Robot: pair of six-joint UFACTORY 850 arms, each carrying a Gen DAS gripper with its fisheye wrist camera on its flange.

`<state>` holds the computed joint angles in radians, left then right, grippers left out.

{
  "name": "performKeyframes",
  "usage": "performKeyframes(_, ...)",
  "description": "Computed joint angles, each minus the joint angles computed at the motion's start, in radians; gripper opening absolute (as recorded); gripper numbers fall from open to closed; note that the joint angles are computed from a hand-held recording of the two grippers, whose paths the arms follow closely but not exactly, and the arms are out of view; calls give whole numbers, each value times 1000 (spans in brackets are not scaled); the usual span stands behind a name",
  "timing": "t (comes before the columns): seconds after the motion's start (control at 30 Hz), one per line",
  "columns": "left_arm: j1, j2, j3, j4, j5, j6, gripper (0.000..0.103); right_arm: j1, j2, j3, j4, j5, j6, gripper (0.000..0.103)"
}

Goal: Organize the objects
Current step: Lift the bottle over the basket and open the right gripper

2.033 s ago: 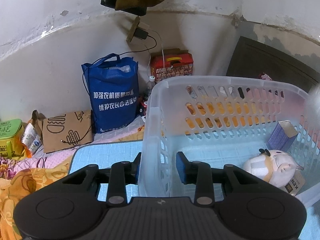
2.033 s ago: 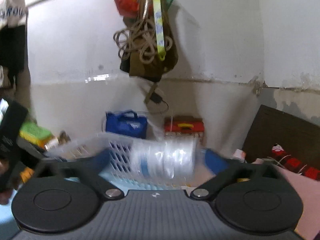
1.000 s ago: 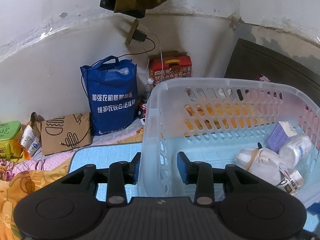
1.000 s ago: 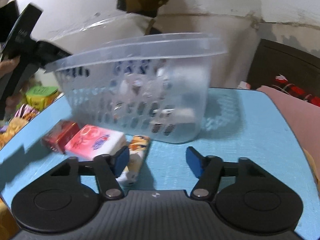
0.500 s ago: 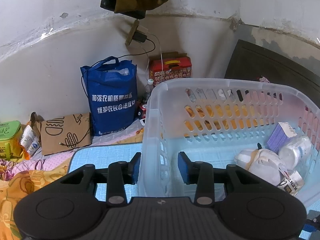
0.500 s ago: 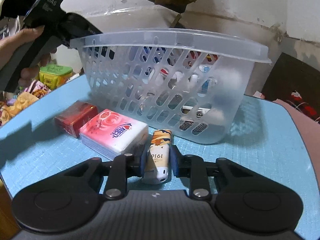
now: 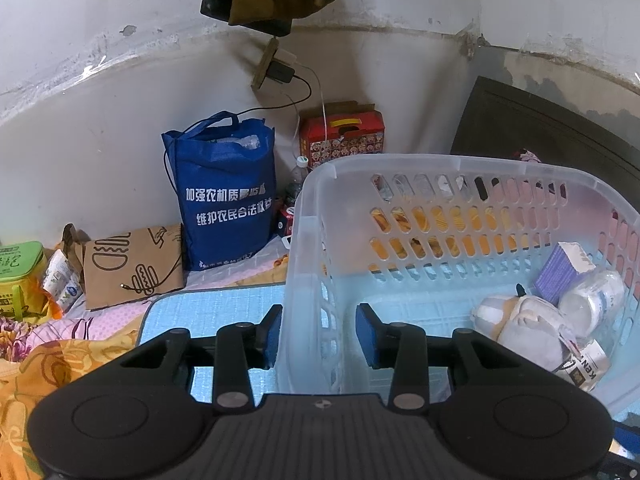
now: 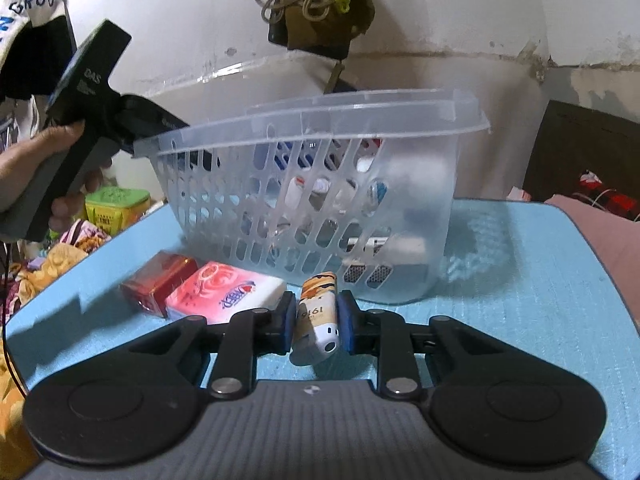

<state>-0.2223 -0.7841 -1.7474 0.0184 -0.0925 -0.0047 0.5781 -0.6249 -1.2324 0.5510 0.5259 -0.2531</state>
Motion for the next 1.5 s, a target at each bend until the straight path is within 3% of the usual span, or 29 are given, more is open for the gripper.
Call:
performKeyframes(0.1, -2, 4, 8, 96, 9, -92, 43, 2, 9, 27, -34, 56, 39, 26)
performKeyframes(0.3, -2, 5, 9, 108, 11, -105, 43, 7, 23, 76, -90, 176, 124, 26)
performKeyframes(0.63, -3, 4, 7, 144, 8, -135, 43, 3, 33, 105, -154, 229, 172, 26)
performKeyframes(0.8, -5, 3, 4, 181, 8, -170, 43, 5, 97, 174, -236, 255, 234, 26)
performKeyframes(1.03, -2, 1, 0, -23, 2, 25, 43, 15, 175, 182, -221, 334, 211, 26)
performKeyframes(1.1, -2, -1, -4, -43, -2, 43, 43, 13, 170, 134, -188, 311, 147, 26)
performKeyframes(1.27, 0, -5, -12, -44, -13, 37, 43, -16, 87, -87, -73, 134, -52, 26)
performKeyframes(1.33, 1, -7, -16, -84, -20, 70, 43, -40, 43, -177, -66, 40, -47, 26)
performKeyframes(1.5, 4, -9, -19, -127, -26, 109, 43, -50, -44, -312, 39, -58, -178, 26)
